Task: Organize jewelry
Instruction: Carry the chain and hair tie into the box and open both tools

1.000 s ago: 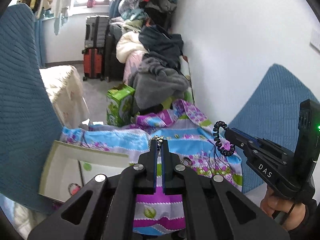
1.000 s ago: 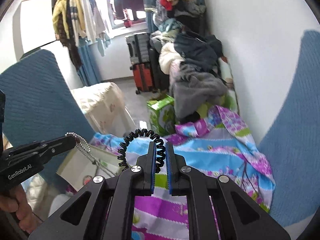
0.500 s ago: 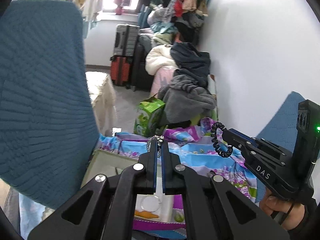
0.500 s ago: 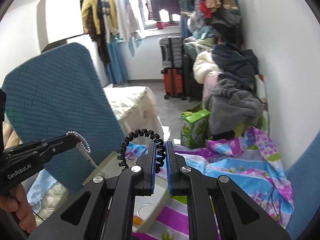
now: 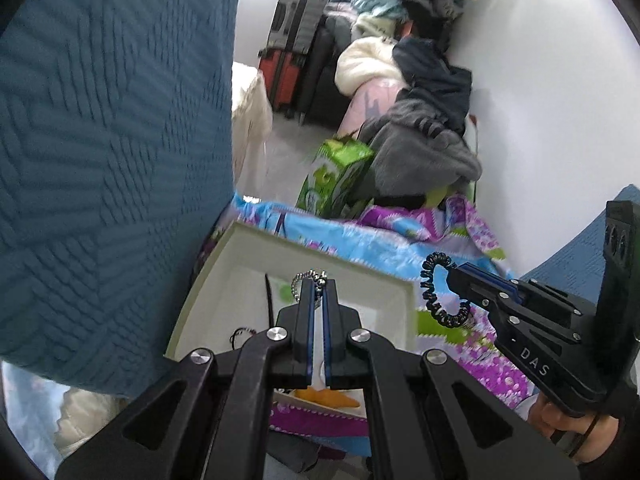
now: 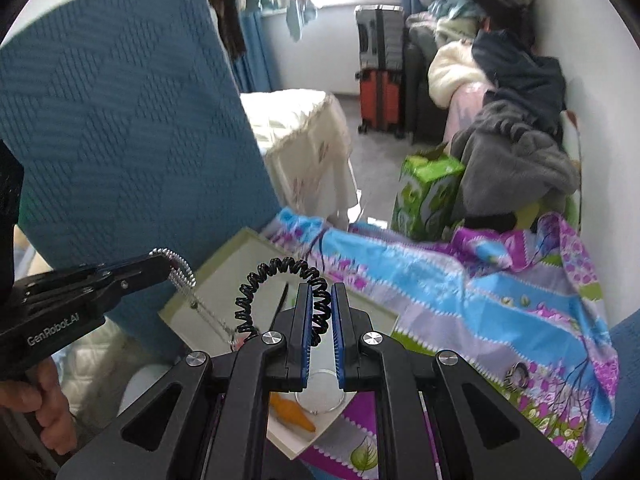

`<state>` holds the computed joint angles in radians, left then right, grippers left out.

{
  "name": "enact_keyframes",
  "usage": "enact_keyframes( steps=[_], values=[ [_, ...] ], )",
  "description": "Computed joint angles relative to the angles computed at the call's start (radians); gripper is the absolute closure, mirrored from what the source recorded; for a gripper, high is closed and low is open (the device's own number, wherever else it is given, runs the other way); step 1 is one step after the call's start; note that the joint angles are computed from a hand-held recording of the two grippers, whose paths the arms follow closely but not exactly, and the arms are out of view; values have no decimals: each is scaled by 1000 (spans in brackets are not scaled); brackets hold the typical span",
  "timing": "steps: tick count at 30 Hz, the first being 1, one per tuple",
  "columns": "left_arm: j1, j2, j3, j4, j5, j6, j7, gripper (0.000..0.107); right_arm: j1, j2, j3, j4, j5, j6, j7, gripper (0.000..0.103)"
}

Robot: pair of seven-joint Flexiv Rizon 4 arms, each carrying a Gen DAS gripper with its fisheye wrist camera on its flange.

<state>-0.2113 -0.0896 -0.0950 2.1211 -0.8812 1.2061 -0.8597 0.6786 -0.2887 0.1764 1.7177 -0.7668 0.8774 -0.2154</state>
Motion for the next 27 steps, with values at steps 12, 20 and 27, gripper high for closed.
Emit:
enact_keyframes(
  steps=[12,20,27],
  values=[
    [32,-80,-5,2,107,-40,-86,104,1,-86,20,-25,179,-16,-120,95],
    [50,-93,-11,-10,158,-49,-136,104,5,-95,15,-24,237,-12,-148,88],
    [51,-71,-4,-13,194,-55,-159,93,11,-53,-5,5,177,13,-110,78]
  ],
)
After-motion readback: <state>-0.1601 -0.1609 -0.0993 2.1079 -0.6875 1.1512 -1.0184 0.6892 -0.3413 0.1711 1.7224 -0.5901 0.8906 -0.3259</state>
